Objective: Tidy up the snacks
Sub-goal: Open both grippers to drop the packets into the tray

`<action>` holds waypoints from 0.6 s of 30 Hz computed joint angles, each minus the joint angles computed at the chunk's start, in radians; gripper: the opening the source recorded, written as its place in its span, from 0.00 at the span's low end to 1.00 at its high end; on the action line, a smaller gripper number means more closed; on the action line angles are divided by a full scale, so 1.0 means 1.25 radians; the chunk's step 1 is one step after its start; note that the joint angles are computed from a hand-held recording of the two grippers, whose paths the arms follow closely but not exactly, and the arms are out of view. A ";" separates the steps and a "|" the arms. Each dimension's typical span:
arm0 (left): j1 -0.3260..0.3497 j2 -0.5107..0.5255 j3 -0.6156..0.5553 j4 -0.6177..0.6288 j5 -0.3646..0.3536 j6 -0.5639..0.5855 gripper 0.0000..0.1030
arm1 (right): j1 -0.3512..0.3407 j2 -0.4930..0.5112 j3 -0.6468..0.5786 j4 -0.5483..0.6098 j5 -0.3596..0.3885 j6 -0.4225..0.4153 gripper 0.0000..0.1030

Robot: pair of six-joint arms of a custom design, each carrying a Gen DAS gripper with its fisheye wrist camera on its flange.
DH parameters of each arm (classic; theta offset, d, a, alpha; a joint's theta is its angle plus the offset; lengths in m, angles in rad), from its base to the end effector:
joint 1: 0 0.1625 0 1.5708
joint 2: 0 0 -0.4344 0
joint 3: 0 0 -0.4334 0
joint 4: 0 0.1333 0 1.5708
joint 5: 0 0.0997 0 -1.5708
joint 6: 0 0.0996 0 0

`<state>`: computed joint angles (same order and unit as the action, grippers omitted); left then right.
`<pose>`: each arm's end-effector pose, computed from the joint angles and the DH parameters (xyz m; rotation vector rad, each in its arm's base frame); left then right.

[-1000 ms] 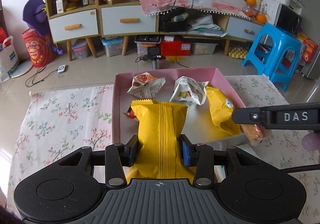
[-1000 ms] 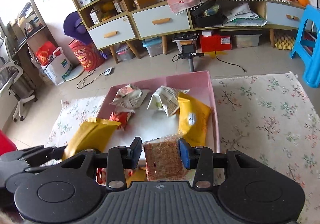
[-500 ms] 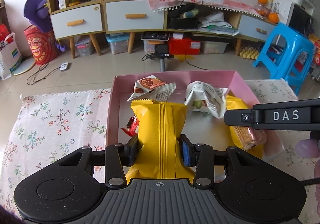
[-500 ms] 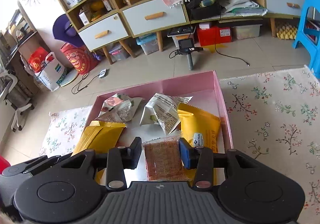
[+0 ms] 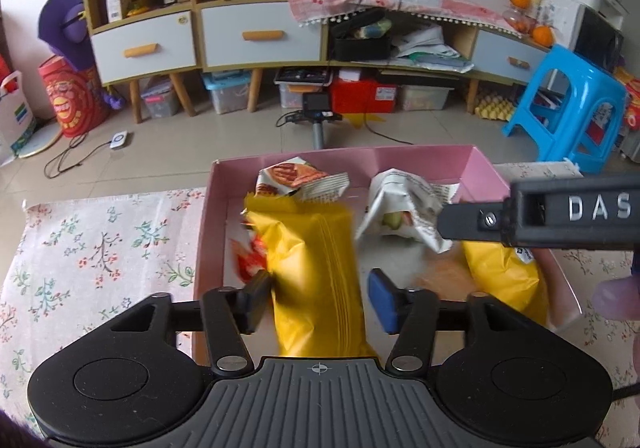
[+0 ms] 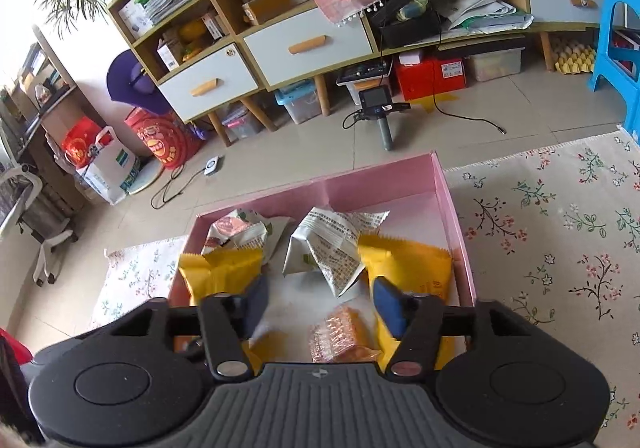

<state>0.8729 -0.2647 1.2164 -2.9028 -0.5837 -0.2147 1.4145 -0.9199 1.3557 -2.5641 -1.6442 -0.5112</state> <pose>-0.3378 -0.7396 -0.0908 0.3116 2.2366 -0.9206 0.0010 -0.8032 0.2936 0.4656 -2.7632 0.7240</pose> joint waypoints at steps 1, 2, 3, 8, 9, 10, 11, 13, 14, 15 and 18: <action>-0.001 0.000 0.001 -0.002 -0.004 0.008 0.59 | 0.000 0.000 -0.002 0.002 0.003 0.002 0.56; -0.001 -0.001 0.002 -0.003 -0.008 0.014 0.63 | 0.000 -0.001 -0.003 0.003 0.005 0.002 0.58; -0.002 -0.003 0.004 -0.004 -0.010 0.018 0.67 | 0.000 -0.001 -0.003 0.004 0.005 0.003 0.60; -0.009 -0.013 0.017 -0.013 -0.015 0.025 0.76 | 0.003 -0.012 0.005 0.001 0.009 0.003 0.67; -0.011 -0.015 0.019 -0.012 -0.015 0.023 0.79 | 0.005 -0.014 0.007 0.000 0.008 0.002 0.67; -0.013 -0.018 0.023 -0.013 -0.015 0.022 0.80 | 0.005 -0.016 0.009 0.000 0.008 0.001 0.69; -0.016 -0.021 0.028 -0.014 -0.014 0.022 0.82 | 0.005 -0.020 0.013 -0.002 0.009 0.000 0.70; -0.022 -0.028 0.040 -0.011 -0.012 0.016 0.83 | 0.006 -0.028 0.020 -0.004 0.011 -0.002 0.72; -0.025 -0.032 0.046 -0.008 -0.011 0.013 0.84 | 0.007 -0.032 0.024 -0.007 0.011 -0.004 0.74; -0.028 -0.036 0.053 -0.008 -0.010 0.009 0.84 | 0.008 -0.037 0.028 -0.009 0.009 -0.006 0.75; -0.036 -0.050 0.075 -0.002 -0.007 -0.009 0.86 | 0.010 -0.053 0.045 -0.020 0.008 -0.017 0.78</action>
